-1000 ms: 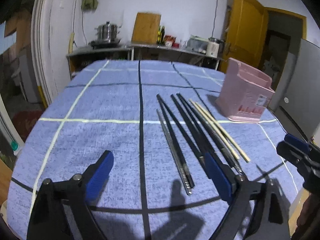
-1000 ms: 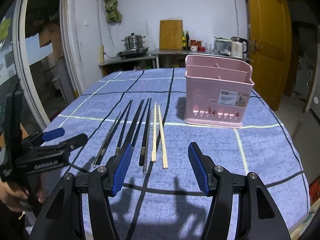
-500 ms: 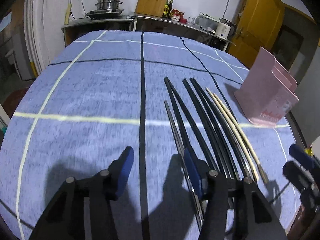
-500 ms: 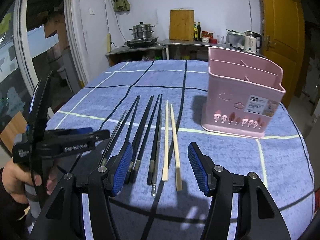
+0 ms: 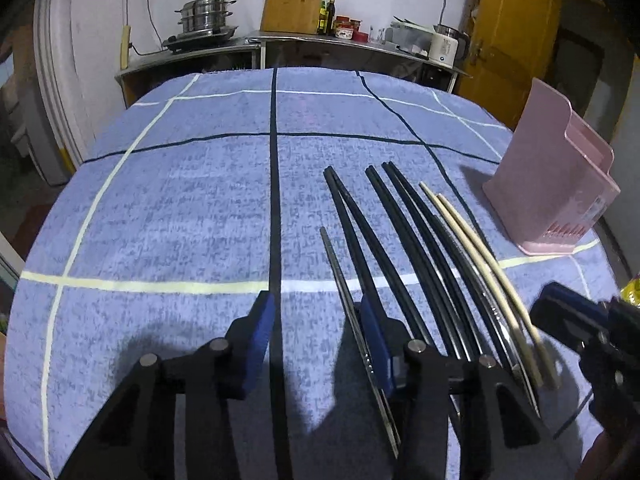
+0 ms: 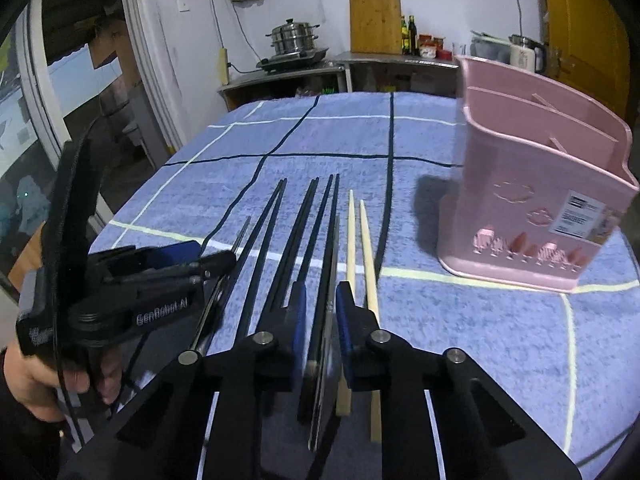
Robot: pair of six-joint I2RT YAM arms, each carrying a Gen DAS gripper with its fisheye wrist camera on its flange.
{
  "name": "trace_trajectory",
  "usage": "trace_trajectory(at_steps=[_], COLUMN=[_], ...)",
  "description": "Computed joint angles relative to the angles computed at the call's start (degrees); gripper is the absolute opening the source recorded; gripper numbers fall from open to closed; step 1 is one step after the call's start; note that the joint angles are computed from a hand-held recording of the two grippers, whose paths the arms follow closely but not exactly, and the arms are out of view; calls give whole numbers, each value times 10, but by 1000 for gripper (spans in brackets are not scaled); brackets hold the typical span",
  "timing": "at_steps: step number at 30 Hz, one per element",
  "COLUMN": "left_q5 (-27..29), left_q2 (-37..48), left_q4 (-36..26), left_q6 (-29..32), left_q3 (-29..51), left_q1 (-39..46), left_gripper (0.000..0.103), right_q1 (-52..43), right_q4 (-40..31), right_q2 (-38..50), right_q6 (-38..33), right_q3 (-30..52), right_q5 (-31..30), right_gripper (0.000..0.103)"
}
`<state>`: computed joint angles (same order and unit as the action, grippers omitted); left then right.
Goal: Organize utensils
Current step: 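Lower the right gripper onto the thin metal chopstick and close it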
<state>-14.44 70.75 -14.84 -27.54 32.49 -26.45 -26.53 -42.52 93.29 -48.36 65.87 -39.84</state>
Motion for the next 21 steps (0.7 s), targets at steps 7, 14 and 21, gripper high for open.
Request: trace_trajectory(at_steps=[7,14,21], left_q5=[17,22,32], left_q2=[-15,-18,-18], left_q4=[5,11,10], left_q6=[14,21,22], left_q3=[-11,-15,-13], left_q1=[23,27,33], left_gripper=[34,33,33], right_q1=[47,59,66], right_q4=[4,2,14], right_q2=[62,107,116], right_q6=[30,49,52], right_q3=[47,80,89], right_q5=[28,44,67], right_gripper=[10,7,7])
